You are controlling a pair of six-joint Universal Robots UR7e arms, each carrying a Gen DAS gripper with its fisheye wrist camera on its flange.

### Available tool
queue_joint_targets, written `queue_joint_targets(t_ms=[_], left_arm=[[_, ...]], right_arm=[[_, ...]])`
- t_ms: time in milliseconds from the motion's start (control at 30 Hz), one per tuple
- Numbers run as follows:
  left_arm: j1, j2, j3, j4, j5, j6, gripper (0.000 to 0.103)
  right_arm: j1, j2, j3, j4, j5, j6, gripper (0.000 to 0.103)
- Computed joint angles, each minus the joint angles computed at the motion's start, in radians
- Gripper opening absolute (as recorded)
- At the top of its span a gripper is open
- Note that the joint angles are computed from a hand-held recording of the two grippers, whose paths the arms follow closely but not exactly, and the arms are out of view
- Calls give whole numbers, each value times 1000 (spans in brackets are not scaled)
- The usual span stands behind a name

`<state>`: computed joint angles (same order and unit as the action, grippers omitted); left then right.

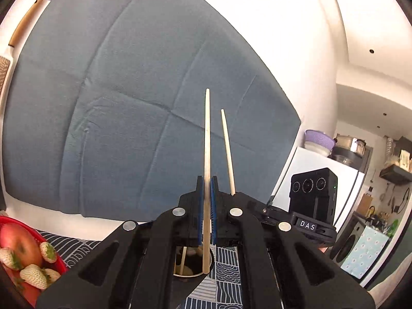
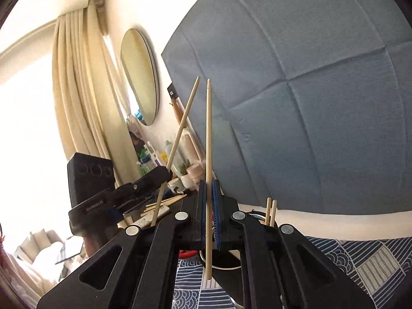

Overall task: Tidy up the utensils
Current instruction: 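Raise both chopsticks over the black holder and open both grippers to drop them in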

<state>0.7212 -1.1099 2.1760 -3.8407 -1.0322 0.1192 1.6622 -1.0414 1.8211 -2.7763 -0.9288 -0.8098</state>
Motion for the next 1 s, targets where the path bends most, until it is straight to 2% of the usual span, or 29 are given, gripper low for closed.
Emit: queue_joint_targets(t_ms=[133, 233, 333, 567, 767, 1000], left_arm=[[44, 54, -21, -92, -67, 24, 5], [88, 102, -42, -161, -132, 21, 5], [118, 145, -59, -197, -160, 20, 5], [136, 196, -77, -181, -135, 42, 5], [106, 190, -44, -182, -74, 86, 5], [70, 153, 14, -184, -5, 86, 5]], right_arm=[[-11, 34, -4, -63, 55, 19, 5], [-13, 65, 6, -150, 46, 31, 5], [-11, 95, 11, -217, 15, 37, 5], [3, 133, -4, -238, -50, 31, 5], [22, 109, 18, -224, -125, -33, 5], [32, 83, 51, -236, -191, -45, 5]])
